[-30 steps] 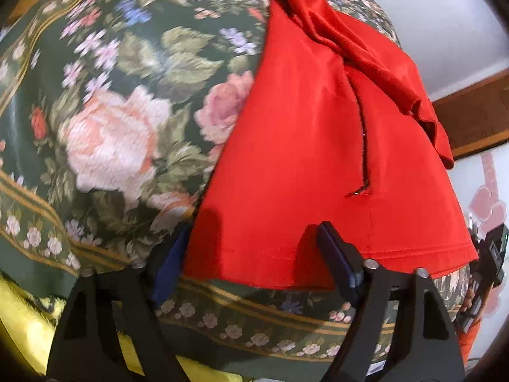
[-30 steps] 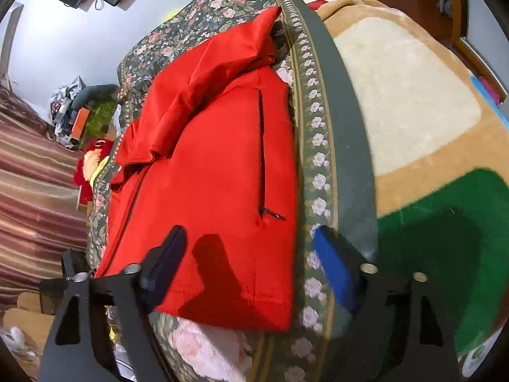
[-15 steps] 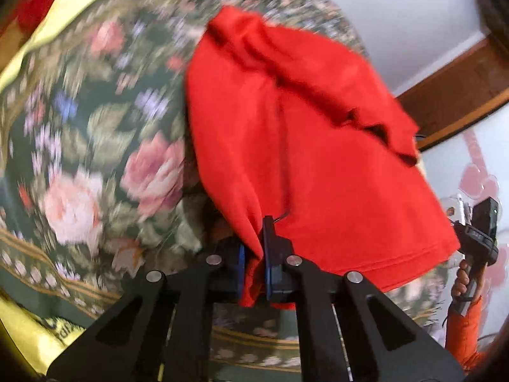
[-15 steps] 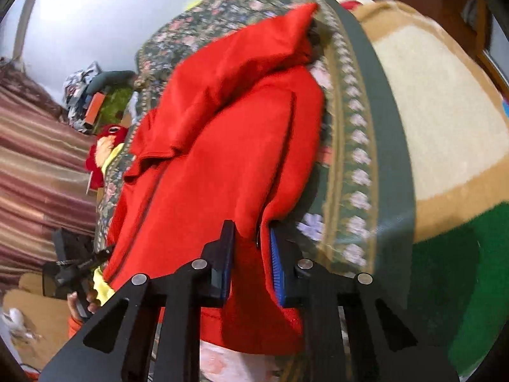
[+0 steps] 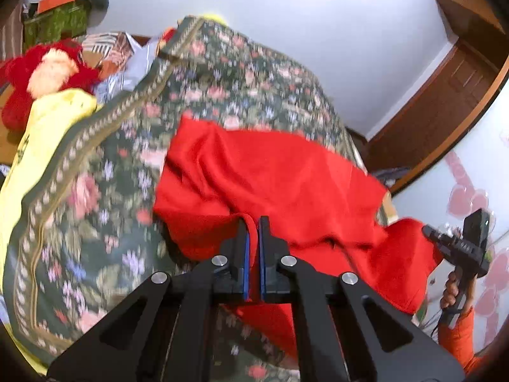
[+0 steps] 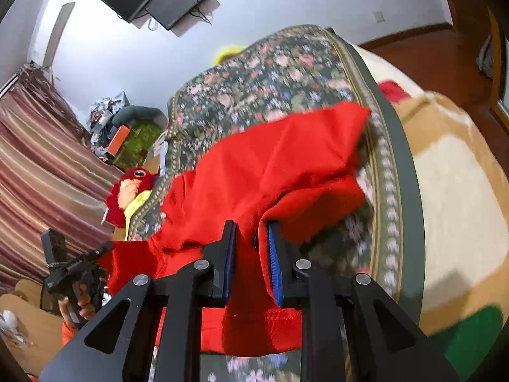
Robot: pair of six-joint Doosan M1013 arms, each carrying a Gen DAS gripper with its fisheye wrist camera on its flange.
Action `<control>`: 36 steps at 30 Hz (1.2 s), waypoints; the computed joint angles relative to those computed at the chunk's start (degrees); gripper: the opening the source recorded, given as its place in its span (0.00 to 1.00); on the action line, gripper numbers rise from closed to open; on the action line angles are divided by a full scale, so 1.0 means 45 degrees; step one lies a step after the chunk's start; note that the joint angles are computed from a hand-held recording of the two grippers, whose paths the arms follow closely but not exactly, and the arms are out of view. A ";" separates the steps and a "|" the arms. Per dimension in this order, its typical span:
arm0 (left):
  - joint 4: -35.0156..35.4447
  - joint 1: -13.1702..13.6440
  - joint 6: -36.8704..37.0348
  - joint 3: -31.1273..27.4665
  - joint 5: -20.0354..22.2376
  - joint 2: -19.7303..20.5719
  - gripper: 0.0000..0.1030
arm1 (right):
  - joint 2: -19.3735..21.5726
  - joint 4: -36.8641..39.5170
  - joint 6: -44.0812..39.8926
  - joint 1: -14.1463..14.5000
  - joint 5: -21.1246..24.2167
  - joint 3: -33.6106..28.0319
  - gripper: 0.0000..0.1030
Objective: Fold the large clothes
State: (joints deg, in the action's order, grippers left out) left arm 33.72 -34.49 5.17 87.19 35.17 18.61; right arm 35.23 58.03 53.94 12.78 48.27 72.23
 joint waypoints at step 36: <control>-0.2336 0.2167 0.3815 -0.2524 0.2544 0.2483 0.65 | 0.3297 -0.4785 0.1541 0.0999 0.1354 -0.5716 0.74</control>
State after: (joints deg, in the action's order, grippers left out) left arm 23.20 -24.74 22.34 75.83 46.62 29.78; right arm 50.07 36.50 60.88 17.28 54.36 46.51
